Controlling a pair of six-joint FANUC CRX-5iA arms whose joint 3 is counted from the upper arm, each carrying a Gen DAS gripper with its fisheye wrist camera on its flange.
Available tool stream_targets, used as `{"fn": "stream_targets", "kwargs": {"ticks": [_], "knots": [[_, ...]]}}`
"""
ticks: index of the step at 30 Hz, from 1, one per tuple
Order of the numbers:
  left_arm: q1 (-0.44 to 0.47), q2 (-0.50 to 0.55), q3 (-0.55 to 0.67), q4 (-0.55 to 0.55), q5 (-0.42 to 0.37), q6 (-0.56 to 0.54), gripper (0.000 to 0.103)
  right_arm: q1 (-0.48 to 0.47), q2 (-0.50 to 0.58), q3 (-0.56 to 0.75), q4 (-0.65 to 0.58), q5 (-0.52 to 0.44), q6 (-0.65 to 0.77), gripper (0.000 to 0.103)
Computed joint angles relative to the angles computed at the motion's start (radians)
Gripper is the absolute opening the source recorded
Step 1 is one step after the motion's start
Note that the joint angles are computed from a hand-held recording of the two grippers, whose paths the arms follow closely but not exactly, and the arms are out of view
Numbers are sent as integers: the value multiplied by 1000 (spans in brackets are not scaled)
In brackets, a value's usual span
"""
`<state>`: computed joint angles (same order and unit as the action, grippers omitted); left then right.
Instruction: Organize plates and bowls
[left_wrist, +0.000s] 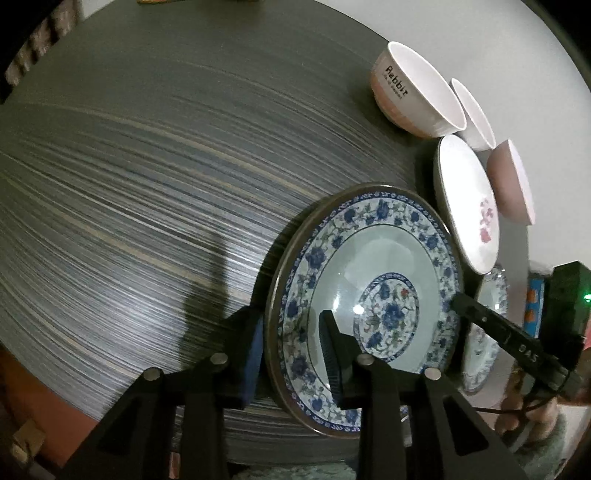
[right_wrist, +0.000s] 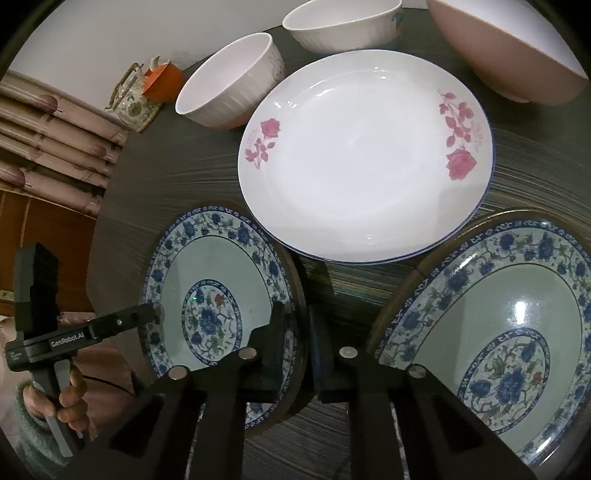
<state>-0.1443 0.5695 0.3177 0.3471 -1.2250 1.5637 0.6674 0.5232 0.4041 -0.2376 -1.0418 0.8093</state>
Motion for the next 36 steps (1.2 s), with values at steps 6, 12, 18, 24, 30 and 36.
{"fn": "stream_targets", "kwargs": {"ticks": [6, 12, 18, 24, 30, 36], "knots": [[6, -28, -13, -45, 22, -13, 19, 38, 9, 14, 57, -19, -32, 10], [33, -47, -9, -61, 23, -19, 19, 67, 20, 44, 102, -13, -56, 10], [48, -51, 36, -120, 30, -14, 19, 81, 68, 118, 106, -21, -71, 10], [61, -46, 57, -150, 56, -13, 19, 103, 113, 172, 132, -15, -111, 11], [71, -35, 41, -141, 70, -16, 19, 117, 132, 184, 145, -9, -149, 11], [77, -20, 34, -129, 73, -22, 19, 123, 135, 182, 160, -18, -157, 11]]}}
